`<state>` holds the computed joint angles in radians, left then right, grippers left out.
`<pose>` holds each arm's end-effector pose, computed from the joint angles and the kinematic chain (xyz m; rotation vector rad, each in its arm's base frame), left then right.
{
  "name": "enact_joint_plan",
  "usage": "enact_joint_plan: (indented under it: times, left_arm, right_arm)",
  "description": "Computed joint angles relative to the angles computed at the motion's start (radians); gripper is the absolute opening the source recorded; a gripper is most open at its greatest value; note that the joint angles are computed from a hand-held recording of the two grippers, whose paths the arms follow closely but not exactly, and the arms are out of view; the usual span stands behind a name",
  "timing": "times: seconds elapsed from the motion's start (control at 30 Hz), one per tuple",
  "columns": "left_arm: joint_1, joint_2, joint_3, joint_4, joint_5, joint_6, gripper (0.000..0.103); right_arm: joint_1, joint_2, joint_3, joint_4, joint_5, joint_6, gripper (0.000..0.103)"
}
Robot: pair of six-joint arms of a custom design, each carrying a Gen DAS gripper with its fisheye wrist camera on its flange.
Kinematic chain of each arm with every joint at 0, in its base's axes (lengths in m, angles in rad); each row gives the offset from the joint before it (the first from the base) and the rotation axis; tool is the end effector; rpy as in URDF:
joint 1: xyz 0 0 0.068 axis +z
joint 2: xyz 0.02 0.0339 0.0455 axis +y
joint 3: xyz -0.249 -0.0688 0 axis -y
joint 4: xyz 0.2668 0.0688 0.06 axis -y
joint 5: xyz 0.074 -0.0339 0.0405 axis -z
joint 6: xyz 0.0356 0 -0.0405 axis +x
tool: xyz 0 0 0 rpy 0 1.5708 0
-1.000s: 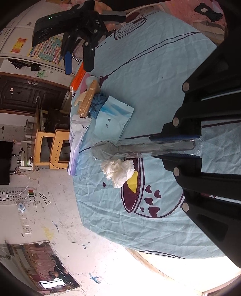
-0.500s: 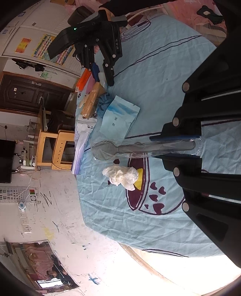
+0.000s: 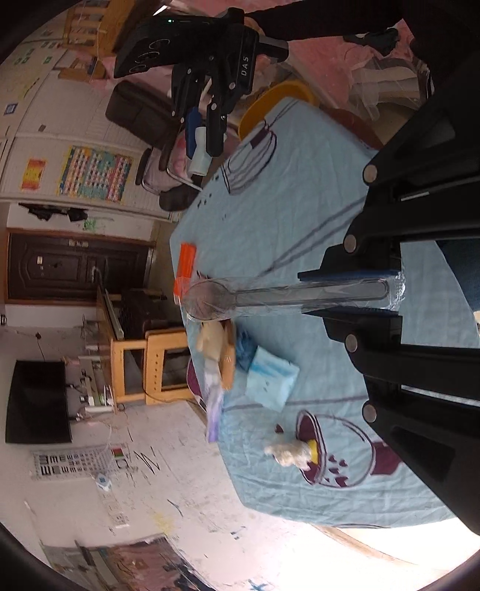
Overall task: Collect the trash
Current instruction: 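Carry the spoon and paper cup over the wastebasket with both tools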
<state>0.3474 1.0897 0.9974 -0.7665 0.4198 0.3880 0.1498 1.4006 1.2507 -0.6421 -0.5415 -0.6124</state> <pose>0.2358 0.0700 0.2888 0.2320 2.3276 -0.1519 0.3176 0.0665 0.3040 -1.0708 1.9860 0.3948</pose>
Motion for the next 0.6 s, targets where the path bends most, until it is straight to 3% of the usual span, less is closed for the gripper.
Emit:
enact_joint_plan:
  times: [0.2,0.4,0.6]
  left_arm:
    - [-0.359,0.062,0.05,0.083,-0.08,-0.122,0.008]
    - [-0.679,0.324,0.231,0.162,-0.152,-0.22,0.008]
    - [-0.856,0.586,0.433,0.153,-0.193,-0.254,0.008]
  right_arm:
    - [-0.312,-0.126,-0.131,0.007,-0.017,-0.011,0.032]
    - [-0.53,-0.089,-0.202,0.082,0.015,-0.014,0.032]
    - [-0.61,0.029,-0.219,0.19,0.043,0.033,0.032]
